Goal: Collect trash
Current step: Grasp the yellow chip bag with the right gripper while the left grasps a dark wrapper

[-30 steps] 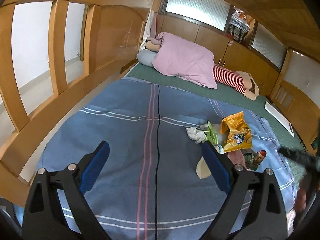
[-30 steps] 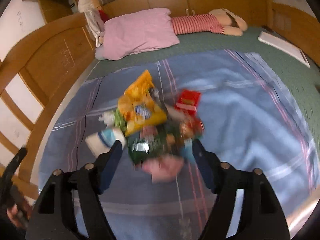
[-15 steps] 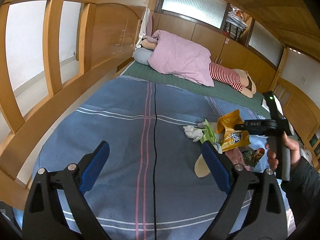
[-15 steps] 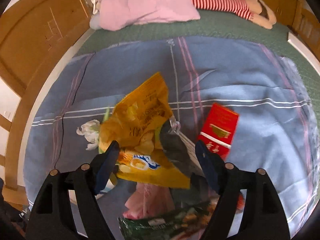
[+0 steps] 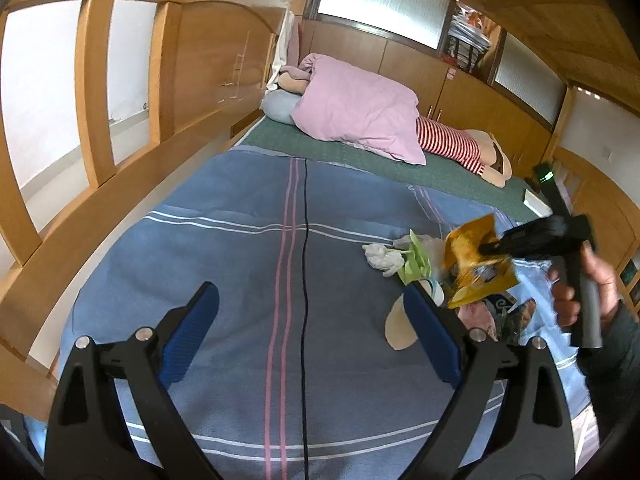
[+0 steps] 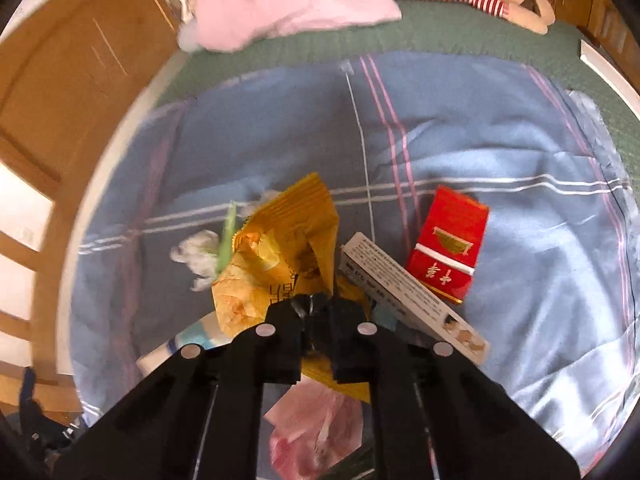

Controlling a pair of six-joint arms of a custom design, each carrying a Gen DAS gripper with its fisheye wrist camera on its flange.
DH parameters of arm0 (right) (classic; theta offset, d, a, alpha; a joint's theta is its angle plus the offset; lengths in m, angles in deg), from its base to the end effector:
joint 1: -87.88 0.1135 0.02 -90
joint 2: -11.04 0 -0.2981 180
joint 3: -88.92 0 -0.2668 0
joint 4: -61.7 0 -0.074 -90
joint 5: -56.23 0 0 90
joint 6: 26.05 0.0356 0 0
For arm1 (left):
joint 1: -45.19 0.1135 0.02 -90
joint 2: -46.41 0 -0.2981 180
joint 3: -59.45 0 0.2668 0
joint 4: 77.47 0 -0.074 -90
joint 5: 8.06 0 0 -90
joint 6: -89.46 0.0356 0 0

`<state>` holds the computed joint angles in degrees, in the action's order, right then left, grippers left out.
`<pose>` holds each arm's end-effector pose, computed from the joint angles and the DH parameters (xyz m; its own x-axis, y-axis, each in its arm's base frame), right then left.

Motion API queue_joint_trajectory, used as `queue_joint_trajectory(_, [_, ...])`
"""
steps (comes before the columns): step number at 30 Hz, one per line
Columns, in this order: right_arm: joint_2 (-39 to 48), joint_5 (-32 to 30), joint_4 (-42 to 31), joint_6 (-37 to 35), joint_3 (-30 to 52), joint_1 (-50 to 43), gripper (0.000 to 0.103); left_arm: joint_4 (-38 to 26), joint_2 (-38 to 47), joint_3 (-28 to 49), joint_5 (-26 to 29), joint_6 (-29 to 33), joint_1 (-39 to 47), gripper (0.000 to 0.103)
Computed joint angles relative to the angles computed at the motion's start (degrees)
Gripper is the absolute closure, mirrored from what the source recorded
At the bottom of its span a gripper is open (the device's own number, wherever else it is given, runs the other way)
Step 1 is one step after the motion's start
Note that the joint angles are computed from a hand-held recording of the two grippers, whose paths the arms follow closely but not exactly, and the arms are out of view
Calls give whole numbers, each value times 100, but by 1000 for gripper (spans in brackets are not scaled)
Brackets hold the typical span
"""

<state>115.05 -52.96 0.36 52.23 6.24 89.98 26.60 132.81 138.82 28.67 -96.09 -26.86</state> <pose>0.3967 0.0263 0.2718 -0.8754 -0.2241 -0.4282 -0.3425 0.9128 0.2225 0.1127 -0.2554 0.2838 -0.5066 -0.3678 -0.7798 -0.3565 0.9129 -0.1989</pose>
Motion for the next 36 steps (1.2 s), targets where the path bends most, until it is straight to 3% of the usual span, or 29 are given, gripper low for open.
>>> queue_joint_trajectory(3, [-378,-410,-75,-81,-70,-344,92,345,60,15,-7,389,-7,10])
queue_joint_trajectory(5, [-664,-668,-123,-177,-145,-687,92,954,67,-49,38,1023,0,10])
queue_joint_trajectory(10, [-1210,-1433,-538,-863,-484,-2022,92,2497,584,241,468,3232,-37,10])
queue_joint_trajectory(15, [-1120,-1917,-1291,-2041,-564,-3548,92,3354,1954,1657,1237,5411,41,10])
queue_joint_trajectory(19, [-673,-2079,-1832,-2757,-270,-4628,92,3669,3056,2920,2051,6459,342,10])
queue_joint_trajectory(22, [-298,-2178,-2197,-3156,70,-5239,92,3380,3914,3963,2435,6634,551,10])
queue_joint_trajectory(28, [338,-2343,-2835,-3703,768,-6018,92,2150,5242,5609,3367,6315,988,45])
queue_joint_trajectory(30, [481,-2380,-2973,-3799,885,-6120,92,1892,5502,5910,3652,6218,1096,52])
queue_joint_trajectory(32, [520,-2388,-3024,-3862,905,-6158,92,1949,5514,5822,3878,6045,1168,73])
queue_joint_trajectory(33, [525,-2393,-3023,-3849,894,-6149,92,1923,5537,5847,3926,5979,1188,78])
queue_joint_trajectory(36, [603,-2444,-3155,-3937,979,-6205,92,1947,5482,5890,3820,6156,1091,82])
